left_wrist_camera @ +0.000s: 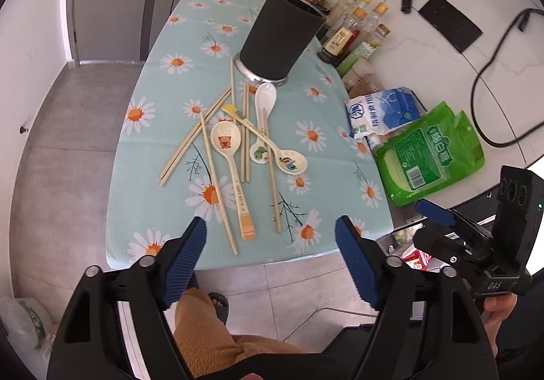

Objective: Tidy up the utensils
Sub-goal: 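Move both tools down toward the loose chopsticks and spoons, then close the left tool on a single wooden chopstick while the right tool approaches the bear spoon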

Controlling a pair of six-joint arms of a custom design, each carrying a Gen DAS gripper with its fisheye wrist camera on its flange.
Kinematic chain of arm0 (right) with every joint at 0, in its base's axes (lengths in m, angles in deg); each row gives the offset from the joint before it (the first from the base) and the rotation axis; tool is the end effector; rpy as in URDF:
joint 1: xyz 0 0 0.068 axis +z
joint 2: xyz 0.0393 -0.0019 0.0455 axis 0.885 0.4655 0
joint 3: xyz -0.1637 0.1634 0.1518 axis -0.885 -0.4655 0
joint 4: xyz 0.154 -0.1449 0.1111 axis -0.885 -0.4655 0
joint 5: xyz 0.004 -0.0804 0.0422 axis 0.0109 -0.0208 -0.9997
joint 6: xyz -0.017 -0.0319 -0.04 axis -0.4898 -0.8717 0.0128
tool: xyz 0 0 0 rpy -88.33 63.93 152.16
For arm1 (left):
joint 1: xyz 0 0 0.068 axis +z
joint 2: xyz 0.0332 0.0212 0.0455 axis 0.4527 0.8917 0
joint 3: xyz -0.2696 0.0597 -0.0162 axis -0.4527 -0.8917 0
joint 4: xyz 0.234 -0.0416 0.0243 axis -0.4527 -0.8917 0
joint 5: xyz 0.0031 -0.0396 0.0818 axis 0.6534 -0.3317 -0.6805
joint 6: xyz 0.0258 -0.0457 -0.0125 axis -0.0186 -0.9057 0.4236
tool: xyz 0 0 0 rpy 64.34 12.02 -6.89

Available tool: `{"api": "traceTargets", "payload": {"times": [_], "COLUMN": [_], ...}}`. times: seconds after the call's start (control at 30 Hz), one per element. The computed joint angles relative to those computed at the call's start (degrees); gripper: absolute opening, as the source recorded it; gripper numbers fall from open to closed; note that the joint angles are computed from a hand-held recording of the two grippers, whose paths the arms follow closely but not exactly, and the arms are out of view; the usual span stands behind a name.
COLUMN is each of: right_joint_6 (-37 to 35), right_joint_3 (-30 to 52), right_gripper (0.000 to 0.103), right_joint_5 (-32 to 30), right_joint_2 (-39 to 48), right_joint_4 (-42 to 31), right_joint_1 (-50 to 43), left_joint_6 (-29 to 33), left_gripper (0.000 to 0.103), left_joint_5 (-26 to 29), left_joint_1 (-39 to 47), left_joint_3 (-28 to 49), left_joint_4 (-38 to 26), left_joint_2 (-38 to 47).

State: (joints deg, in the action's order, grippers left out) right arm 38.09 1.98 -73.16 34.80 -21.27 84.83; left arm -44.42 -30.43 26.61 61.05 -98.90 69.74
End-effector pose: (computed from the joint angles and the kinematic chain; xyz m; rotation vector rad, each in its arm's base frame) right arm 0.1984 0.0932 0.2630 -0.3780 2.5101 0.5892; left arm 0.1931 -0.0156 0.2558 -0.0505 2.6022 -0.6122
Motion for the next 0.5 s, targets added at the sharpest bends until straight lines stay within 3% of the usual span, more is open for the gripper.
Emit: {"api": "traceTargets", "payload": {"times": [0.13, 0.5], "right_joint_6": [0.1, -0.2], "right_joint_3": [1.7, 8.6], "right_gripper": [0.099, 0.099], "right_joint_5": [-0.7, -6.2], "right_joint_2": [3.4, 17.4], "right_joint_4": [0.6, 3.8], "right_joint_1": [-0.4, -0.5], "left_joint_6": [0.2, 0.7], "left_gripper": [0.062, 0.039], "left_joint_5": [3.1, 2.3], "left_joint_1": [2.3, 3.2], "left_joint_3": [0.7, 6.8], "left_joint_4": [2.9, 6.8], "left_joint_2": [6.8, 25.7]}}
